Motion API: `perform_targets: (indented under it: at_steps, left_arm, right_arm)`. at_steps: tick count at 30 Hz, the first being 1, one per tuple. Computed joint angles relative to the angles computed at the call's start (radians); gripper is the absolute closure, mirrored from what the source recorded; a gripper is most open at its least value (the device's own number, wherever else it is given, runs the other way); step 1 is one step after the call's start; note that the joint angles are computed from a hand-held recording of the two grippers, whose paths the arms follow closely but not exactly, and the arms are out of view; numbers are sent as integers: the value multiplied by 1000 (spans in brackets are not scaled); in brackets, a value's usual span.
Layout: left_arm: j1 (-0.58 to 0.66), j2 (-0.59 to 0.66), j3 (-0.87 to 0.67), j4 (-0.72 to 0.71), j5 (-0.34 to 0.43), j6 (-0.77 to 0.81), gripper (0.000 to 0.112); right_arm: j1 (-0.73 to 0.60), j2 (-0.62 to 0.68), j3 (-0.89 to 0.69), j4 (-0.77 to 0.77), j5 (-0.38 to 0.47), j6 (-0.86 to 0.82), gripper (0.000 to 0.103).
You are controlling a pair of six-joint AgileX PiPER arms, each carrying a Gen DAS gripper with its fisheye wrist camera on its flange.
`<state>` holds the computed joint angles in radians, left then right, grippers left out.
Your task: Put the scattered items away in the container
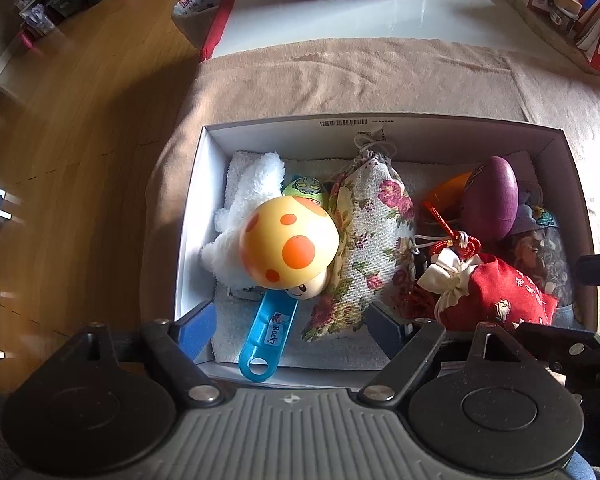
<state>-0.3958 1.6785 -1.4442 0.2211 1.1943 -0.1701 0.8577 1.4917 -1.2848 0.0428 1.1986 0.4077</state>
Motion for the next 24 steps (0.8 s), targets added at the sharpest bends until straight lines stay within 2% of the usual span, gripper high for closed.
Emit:
perform_targets:
  at_steps: [5,10,16,21,24]
  left_arm:
    - [-14,-33,26,10,-11,-34,23]
    - [-40,-80,64,41,-35,-74,14]
    - [-32,-144,106,-5,-75,-104,11]
    - [-26,-155,106,-60,-47,-117,10]
    - [-62,-170,127,-11,-43,-171,10]
  right_arm:
    - [13,-23,11,-19,-2,17,42]
    - [41,-68,41,-54,-7,38,42]
    - [78,-154,113,-92,-18,65,42]
    - [103,-221,161,-109,-17,85,42]
    - [117,-263,187,-123,-20,104,42]
